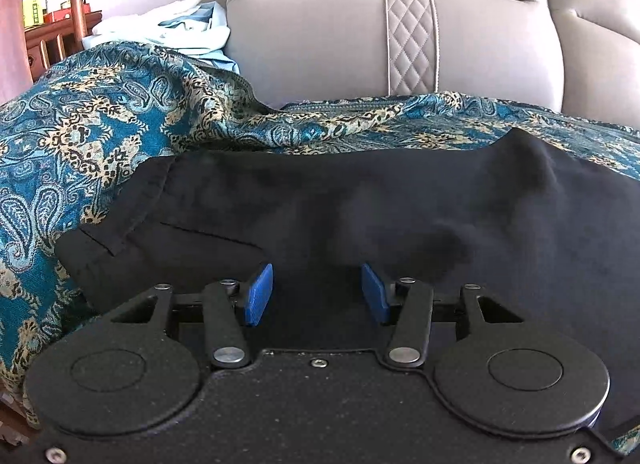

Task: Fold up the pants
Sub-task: 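Move the open right gripper over the folded trousers to check the fold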

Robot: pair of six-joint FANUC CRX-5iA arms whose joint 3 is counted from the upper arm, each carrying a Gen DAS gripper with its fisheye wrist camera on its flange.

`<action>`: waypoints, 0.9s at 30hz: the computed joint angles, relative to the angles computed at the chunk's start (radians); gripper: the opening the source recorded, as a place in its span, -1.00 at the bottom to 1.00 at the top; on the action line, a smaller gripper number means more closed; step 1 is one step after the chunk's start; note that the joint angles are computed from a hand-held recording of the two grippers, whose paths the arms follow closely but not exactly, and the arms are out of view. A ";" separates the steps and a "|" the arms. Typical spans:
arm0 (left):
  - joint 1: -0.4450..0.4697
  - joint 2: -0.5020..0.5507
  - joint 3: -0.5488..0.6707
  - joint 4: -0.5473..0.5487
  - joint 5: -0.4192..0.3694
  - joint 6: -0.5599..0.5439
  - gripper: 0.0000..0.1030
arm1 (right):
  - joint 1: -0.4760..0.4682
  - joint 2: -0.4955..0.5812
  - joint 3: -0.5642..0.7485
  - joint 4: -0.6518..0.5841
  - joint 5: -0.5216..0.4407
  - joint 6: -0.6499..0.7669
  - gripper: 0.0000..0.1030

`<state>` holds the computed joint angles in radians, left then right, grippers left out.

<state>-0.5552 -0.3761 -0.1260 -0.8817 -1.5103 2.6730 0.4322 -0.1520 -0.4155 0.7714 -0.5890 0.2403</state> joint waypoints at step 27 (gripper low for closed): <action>0.023 0.022 0.018 0.001 -0.022 -0.031 -0.01 | -0.202 0.223 0.394 -0.431 0.015 0.554 0.31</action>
